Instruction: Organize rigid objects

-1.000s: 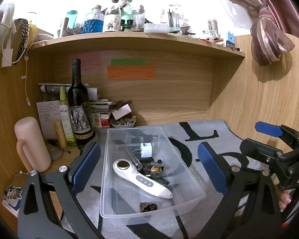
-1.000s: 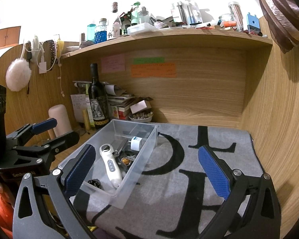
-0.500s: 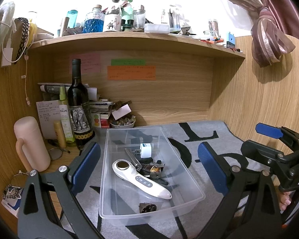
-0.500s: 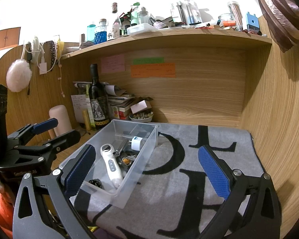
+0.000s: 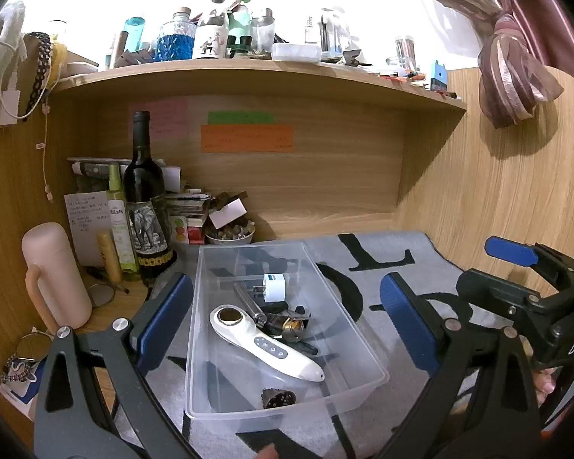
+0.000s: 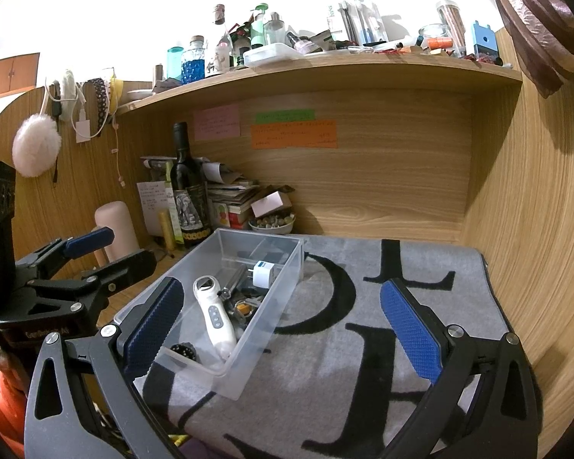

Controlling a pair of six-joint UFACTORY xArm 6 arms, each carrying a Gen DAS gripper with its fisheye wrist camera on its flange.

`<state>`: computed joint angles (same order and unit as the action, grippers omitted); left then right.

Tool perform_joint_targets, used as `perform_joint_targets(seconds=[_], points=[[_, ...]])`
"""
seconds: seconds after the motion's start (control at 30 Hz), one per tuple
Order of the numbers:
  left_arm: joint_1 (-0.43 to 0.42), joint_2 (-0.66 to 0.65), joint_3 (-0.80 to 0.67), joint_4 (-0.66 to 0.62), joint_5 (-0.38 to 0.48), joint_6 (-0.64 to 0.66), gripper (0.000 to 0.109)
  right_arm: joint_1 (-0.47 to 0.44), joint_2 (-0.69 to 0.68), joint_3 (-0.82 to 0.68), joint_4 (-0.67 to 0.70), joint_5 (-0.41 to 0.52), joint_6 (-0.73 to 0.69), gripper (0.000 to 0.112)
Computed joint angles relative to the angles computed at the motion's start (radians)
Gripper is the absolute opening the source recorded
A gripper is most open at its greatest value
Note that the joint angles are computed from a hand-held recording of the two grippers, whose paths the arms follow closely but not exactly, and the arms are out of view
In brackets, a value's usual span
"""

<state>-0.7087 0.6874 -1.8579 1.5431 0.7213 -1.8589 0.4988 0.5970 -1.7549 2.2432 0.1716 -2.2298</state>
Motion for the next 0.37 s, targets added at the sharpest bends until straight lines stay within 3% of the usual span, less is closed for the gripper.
perform_joint_targets(seconds=[0.37], points=[[0.001,0.005,-0.004,0.007,-0.008,-0.002,0.100,0.015,0.001,-0.006,0.040,-0.029,-0.024,0.103]])
